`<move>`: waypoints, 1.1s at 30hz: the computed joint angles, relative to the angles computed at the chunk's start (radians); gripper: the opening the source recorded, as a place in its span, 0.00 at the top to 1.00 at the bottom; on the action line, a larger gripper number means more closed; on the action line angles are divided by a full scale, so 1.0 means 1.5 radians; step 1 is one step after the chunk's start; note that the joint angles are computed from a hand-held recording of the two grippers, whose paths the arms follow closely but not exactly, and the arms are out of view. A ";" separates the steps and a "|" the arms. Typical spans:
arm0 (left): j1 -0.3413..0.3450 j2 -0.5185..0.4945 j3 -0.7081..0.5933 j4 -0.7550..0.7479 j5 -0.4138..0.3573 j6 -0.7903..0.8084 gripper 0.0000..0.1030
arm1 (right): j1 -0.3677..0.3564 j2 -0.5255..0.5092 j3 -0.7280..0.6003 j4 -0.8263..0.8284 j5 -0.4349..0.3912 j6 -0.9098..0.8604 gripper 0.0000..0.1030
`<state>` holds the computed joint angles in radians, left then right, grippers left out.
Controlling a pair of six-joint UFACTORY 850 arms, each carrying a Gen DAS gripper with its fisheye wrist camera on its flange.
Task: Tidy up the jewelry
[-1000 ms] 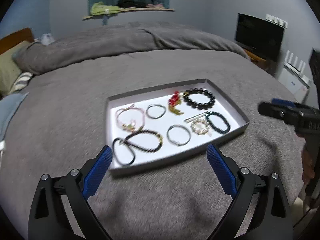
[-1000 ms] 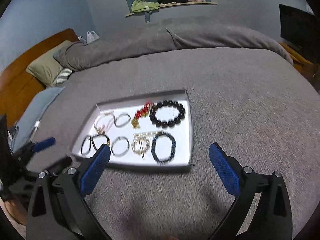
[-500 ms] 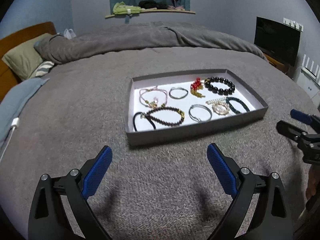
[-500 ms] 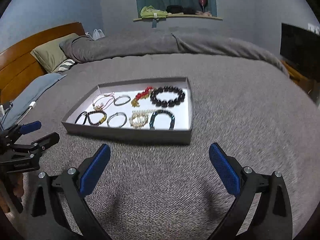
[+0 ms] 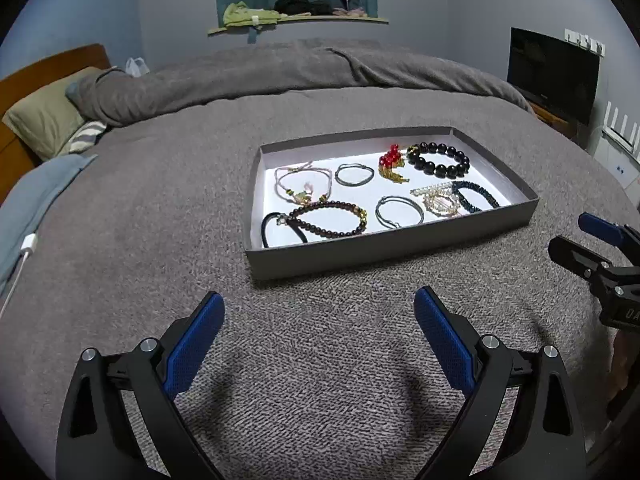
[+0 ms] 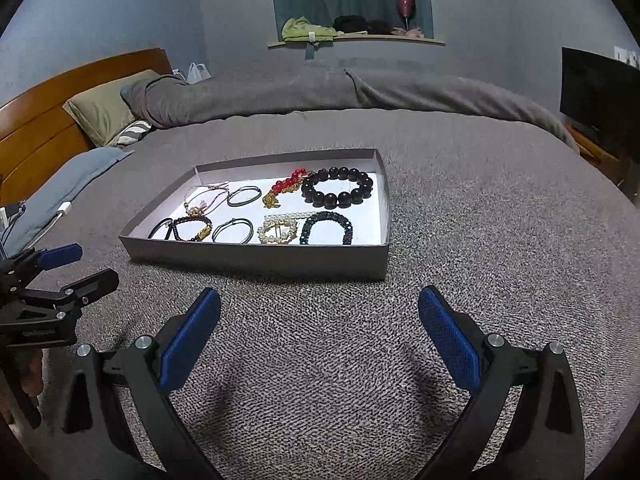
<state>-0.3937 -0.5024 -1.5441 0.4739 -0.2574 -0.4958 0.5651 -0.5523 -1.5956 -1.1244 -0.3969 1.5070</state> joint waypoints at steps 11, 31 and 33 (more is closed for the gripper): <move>0.001 -0.001 -0.001 -0.025 -0.001 0.024 0.08 | -0.001 0.001 0.000 -0.005 0.000 0.003 0.05; 0.001 -0.001 0.000 -0.026 0.002 0.024 0.08 | -0.001 0.002 0.003 -0.017 -0.001 0.004 0.05; 0.001 -0.001 0.000 -0.027 0.001 0.024 0.08 | -0.001 0.002 0.002 -0.016 -0.001 0.004 0.05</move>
<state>-0.3919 -0.5043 -1.5444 0.4337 -0.2563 -0.4599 0.5637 -0.5489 -1.5919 -1.1488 -0.3991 1.5133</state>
